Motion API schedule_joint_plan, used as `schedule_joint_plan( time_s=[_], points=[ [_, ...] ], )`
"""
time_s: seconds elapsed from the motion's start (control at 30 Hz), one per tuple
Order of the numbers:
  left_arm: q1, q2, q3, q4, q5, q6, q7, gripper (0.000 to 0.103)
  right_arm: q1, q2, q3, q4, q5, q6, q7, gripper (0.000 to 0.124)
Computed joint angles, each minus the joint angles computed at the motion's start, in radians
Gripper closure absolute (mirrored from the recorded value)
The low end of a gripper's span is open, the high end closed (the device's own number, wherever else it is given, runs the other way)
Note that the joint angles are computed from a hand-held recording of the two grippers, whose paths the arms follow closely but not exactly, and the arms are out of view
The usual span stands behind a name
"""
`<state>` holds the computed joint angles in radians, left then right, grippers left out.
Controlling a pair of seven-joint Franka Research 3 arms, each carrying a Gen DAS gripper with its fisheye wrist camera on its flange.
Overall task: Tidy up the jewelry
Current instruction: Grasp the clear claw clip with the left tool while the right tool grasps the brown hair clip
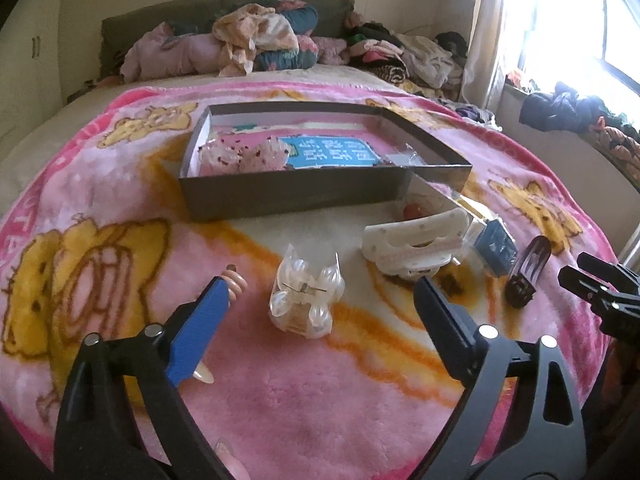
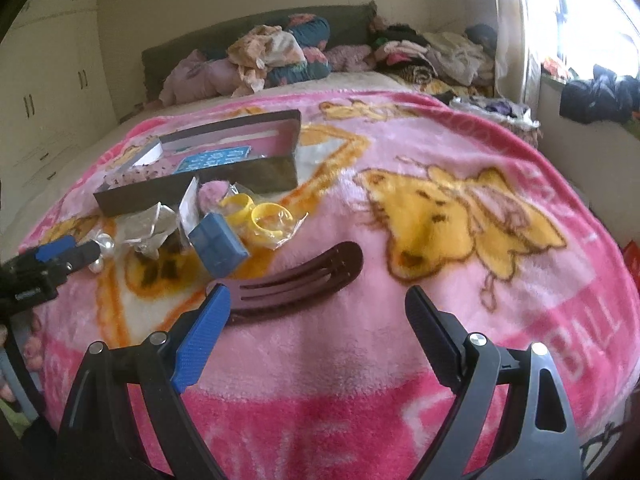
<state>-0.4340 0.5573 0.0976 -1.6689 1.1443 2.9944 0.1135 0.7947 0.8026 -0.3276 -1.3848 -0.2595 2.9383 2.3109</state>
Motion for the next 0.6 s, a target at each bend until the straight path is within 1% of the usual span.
schedule_joint_plan(
  time_s=[0.03,0.13,0.17,0.27,0.33,0.4,0.5,0.57,0.6],
  points=[
    [0.007,0.005,-0.008,0.005,-0.012,-0.002,0.014,0.024,-0.018,0.006,0.023,0.013,0.013,-0.008,-0.013,0.039],
    [0.016,0.022,-0.018,0.023,-0.045,-0.003,0.05,0.029,-0.086,0.038,0.11,0.077,0.065,-0.05,-0.069,0.045],
    [0.017,0.026,-0.019,0.026,-0.056,-0.002,0.062,0.03,-0.098,0.048,0.126,0.093,0.079,-0.06,-0.08,0.048],
    [0.023,0.04,-0.025,0.039,-0.101,-0.003,0.105,0.032,-0.123,0.085,0.152,0.15,0.115,-0.084,-0.095,0.051],
    [0.023,0.048,-0.026,0.044,-0.131,-0.001,0.129,0.036,-0.136,0.104,0.164,0.176,0.136,-0.081,-0.1,0.052],
    [0.023,0.053,-0.025,0.046,-0.159,0.002,0.154,0.039,-0.146,0.124,0.17,0.206,0.154,-0.087,-0.106,0.057],
    [0.022,0.061,-0.026,0.052,-0.201,0.005,0.193,0.048,-0.16,0.135,0.183,0.224,0.177,-0.079,-0.118,0.071],
    [0.013,0.064,-0.016,0.055,-0.219,0.004,0.207,0.051,-0.165,0.137,0.185,0.229,0.189,-0.071,-0.126,0.087],
    [0.007,0.064,-0.01,0.053,-0.224,0.005,0.208,0.053,-0.171,0.133,0.194,0.221,0.197,-0.058,-0.136,0.092]
  ],
)
